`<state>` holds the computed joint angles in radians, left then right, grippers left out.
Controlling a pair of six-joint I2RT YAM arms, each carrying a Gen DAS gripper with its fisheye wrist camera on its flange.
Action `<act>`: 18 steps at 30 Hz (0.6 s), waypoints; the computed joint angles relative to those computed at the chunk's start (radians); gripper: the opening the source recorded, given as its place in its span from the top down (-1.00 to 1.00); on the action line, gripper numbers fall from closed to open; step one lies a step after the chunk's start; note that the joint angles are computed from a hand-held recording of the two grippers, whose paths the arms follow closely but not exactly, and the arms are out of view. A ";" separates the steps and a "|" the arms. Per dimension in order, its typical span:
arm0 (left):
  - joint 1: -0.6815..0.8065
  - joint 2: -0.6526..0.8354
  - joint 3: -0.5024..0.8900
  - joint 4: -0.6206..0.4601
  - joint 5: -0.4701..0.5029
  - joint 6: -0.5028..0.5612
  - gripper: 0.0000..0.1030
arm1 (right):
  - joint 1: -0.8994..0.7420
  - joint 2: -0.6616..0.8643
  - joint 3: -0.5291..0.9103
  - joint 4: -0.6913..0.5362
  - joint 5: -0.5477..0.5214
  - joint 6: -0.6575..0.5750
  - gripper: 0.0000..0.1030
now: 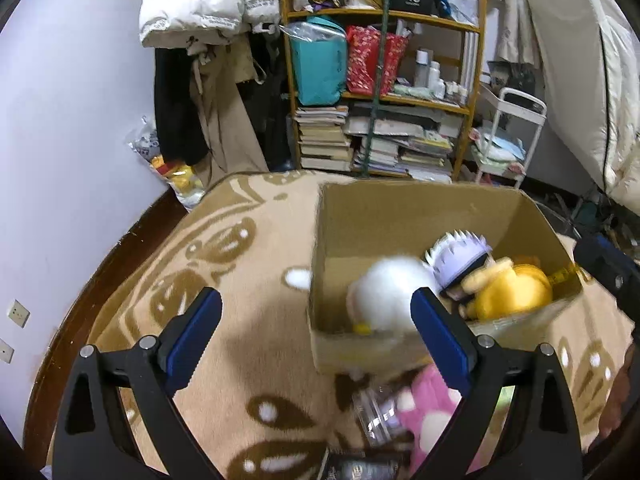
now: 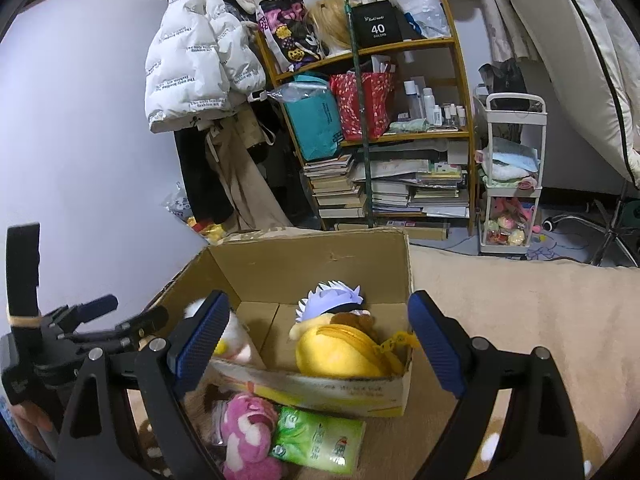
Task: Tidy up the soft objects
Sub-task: 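Raise both open tools out of the box and back toward the remaining toys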
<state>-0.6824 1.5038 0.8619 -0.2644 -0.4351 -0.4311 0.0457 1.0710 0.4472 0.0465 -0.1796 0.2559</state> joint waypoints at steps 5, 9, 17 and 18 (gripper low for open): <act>-0.079 -0.065 -0.032 -0.068 -0.054 -0.031 -0.83 | 0.003 -0.109 -0.002 -0.092 -0.011 0.017 -0.84; -0.127 -0.109 -0.041 -0.125 -0.085 -0.064 -0.83 | 0.006 -0.209 -0.001 -0.189 -0.027 0.015 -0.84; -0.166 -0.146 -0.063 -0.209 -0.073 -0.110 -0.83 | 0.023 -0.323 0.004 -0.358 -0.070 0.036 -0.84; -0.172 -0.150 -0.063 -0.220 -0.070 -0.118 -0.83 | 0.028 -0.326 0.004 -0.371 -0.075 0.036 -0.84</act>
<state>-0.8541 1.3542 0.7984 -0.4848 -0.5051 -0.5495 0.0732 0.7445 0.4513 -0.3242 -0.2546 0.2917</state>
